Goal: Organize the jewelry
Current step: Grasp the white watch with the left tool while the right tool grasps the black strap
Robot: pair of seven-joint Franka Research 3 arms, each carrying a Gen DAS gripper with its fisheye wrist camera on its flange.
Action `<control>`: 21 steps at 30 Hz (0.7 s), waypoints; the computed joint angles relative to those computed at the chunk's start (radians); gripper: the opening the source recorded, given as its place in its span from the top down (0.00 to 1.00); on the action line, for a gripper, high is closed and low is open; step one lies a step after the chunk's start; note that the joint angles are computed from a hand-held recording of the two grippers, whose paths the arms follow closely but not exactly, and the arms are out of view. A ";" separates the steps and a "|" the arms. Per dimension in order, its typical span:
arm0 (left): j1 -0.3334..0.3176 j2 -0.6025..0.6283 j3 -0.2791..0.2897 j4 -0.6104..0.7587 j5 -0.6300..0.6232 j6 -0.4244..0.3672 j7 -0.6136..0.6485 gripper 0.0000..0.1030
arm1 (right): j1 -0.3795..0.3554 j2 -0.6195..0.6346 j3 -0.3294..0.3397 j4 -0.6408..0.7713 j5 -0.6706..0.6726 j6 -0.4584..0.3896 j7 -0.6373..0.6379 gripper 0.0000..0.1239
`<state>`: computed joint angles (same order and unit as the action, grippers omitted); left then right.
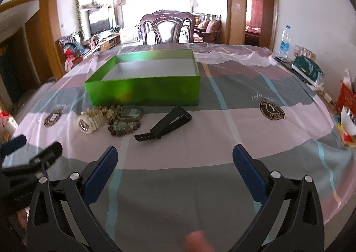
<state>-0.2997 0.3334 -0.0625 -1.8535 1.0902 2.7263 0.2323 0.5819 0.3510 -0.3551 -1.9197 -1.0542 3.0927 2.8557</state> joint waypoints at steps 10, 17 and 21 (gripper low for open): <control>0.059 0.076 -0.013 0.083 -0.278 -0.021 0.286 0.30 | -0.147 0.066 0.161 0.064 0.342 -0.056 -0.445 0.29; 0.081 0.247 -0.050 0.327 -0.521 -0.110 0.561 0.15 | -0.226 0.247 0.288 0.364 0.608 -0.250 -0.731 0.30; 0.059 0.335 -0.037 0.446 -0.578 -0.163 0.624 0.13 | -0.181 0.361 0.245 0.526 0.672 -0.367 -0.763 0.30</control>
